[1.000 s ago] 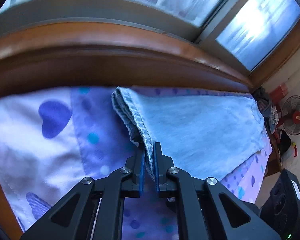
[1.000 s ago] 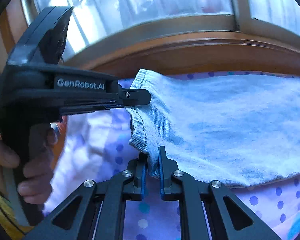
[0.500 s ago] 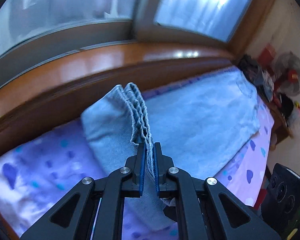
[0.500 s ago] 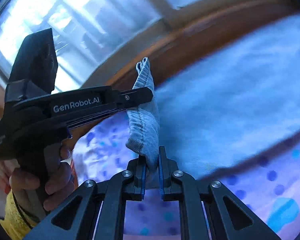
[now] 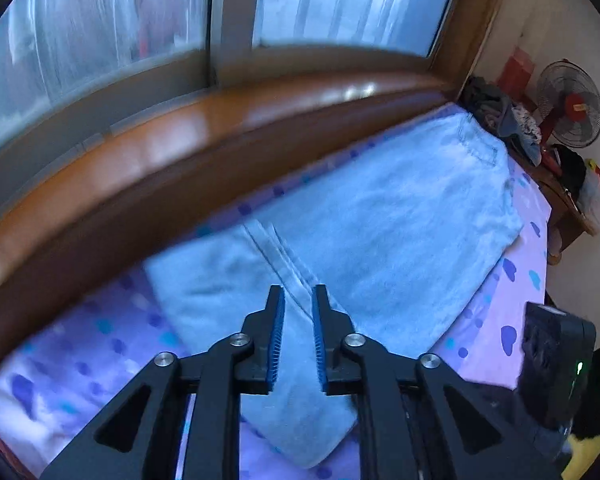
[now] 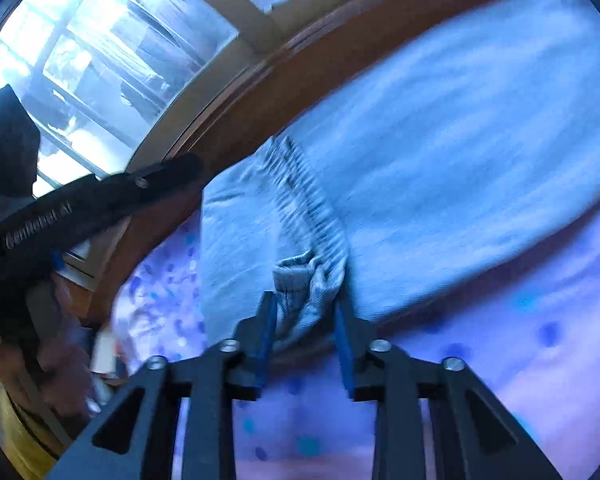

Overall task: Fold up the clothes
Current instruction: 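Fold the held hem over onto the jeans and open both grippers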

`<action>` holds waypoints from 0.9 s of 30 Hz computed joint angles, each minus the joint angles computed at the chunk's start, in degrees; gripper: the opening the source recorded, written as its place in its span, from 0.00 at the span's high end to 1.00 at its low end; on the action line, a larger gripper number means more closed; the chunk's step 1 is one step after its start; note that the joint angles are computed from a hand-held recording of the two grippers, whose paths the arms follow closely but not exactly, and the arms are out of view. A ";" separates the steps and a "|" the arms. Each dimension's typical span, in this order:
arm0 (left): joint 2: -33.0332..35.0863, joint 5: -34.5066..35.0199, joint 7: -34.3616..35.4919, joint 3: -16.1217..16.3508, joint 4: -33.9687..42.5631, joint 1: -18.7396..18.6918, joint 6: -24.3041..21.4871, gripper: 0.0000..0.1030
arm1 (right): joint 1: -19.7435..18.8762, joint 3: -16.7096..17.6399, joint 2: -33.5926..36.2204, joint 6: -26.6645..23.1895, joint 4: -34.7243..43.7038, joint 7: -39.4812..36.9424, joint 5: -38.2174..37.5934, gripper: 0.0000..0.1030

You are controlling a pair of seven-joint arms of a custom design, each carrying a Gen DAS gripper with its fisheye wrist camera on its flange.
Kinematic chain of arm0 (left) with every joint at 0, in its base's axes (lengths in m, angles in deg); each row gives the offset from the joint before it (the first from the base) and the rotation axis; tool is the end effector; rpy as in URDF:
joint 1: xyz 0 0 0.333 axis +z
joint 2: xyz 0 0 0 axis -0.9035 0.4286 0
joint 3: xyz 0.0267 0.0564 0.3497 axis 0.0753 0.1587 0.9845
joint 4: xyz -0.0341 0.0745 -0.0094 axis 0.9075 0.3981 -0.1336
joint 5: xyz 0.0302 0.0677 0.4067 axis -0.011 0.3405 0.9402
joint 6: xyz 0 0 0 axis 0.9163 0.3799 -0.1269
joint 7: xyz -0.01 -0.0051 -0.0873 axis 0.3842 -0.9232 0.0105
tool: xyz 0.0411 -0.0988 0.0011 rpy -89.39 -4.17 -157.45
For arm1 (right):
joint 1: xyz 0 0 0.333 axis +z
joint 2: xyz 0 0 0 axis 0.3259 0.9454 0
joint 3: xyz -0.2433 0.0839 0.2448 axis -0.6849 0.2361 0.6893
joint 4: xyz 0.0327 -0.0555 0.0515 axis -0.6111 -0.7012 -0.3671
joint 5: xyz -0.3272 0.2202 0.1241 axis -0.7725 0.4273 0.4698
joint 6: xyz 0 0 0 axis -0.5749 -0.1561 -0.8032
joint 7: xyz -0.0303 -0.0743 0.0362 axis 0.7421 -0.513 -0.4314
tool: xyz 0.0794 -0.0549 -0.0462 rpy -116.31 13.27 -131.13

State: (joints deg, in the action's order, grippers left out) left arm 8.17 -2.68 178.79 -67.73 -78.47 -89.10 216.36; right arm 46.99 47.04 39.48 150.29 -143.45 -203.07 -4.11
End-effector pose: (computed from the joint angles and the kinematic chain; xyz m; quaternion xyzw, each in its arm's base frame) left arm 0.5601 -0.4694 0.5679 -0.4042 0.8564 -0.3146 0.0652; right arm 0.3793 0.4180 0.5251 -0.4747 0.7865 -0.0830 0.3862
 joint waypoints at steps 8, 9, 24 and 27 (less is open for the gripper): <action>9.26 5.95 -3.25 2.41 10.09 -2.32 -7.43 0.71 | 4.26 0.41 3.61 -11.92 7.45 -16.66 -3.85 0.71; 9.93 6.29 -3.62 2.62 10.45 -2.50 -7.86 0.71 | 4.61 -0.19 4.16 -11.59 7.26 -18.55 -1.49 0.71; 1.05 -6.20 -0.79 -0.15 -3.04 5.94 -1.63 0.67 | 11.00 1.33 7.85 -26.92 13.38 -25.92 -6.71 0.38; 0.72 -7.13 -0.65 0.37 -3.92 6.01 -2.05 0.67 | 13.61 0.40 13.02 -30.79 18.92 -30.40 -8.48 0.38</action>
State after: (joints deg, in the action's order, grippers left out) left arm 8.89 -9.82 178.14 -67.35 -82.39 -83.09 214.31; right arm 60.60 47.44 52.50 119.49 -124.53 -233.47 -12.59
